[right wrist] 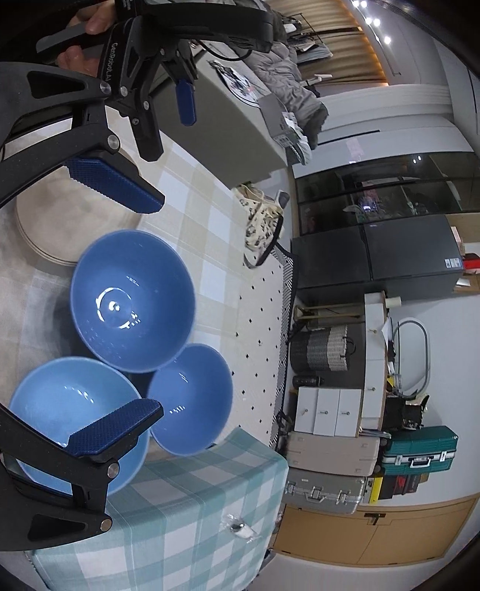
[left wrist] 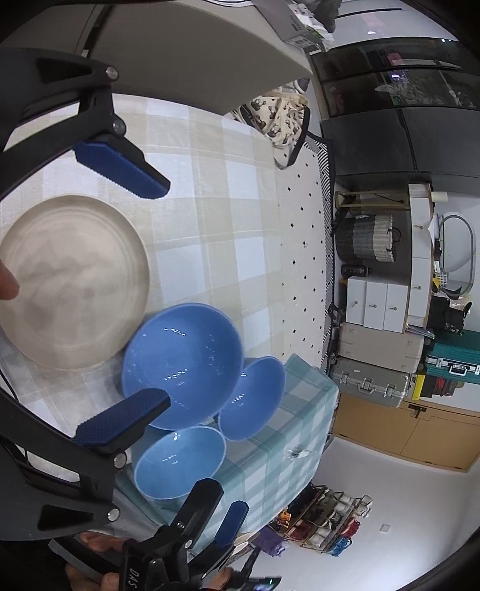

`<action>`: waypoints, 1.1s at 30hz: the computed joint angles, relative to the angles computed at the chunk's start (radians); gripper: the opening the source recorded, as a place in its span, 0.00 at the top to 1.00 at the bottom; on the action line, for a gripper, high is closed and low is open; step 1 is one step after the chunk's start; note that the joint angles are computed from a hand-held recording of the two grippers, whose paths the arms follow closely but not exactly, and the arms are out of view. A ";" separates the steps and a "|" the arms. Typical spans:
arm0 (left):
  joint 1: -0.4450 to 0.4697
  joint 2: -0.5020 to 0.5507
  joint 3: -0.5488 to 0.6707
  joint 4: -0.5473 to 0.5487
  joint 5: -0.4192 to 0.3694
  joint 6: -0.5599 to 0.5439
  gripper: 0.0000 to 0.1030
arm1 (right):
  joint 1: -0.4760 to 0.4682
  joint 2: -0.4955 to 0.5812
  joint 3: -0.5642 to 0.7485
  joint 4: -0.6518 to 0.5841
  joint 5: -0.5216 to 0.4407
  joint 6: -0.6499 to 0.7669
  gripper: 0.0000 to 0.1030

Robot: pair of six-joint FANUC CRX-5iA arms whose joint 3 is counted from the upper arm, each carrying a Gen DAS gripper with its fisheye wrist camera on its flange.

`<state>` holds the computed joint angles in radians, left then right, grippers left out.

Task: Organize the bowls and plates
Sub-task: 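Move both grippers toward the rim of the large blue bowl, then close the right gripper on the blue bowl rim while the left gripper grips it too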

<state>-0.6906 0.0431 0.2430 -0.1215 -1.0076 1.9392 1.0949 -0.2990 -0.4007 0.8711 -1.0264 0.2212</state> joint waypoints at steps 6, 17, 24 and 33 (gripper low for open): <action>-0.008 0.057 0.095 -0.016 -0.027 -0.013 0.00 | -0.055 0.000 0.035 -0.020 -0.001 0.030 0.01; -0.014 0.206 0.299 -0.013 -0.091 -0.049 0.00 | -0.186 0.032 0.129 -0.122 0.003 0.149 0.01; -0.020 0.287 0.403 -0.017 -0.134 -0.053 0.00 | -0.234 0.034 0.129 -0.146 0.007 0.157 0.01; -0.021 0.412 0.566 -0.002 -0.192 -0.076 0.00 | -0.294 0.026 0.076 -0.097 0.021 0.115 0.01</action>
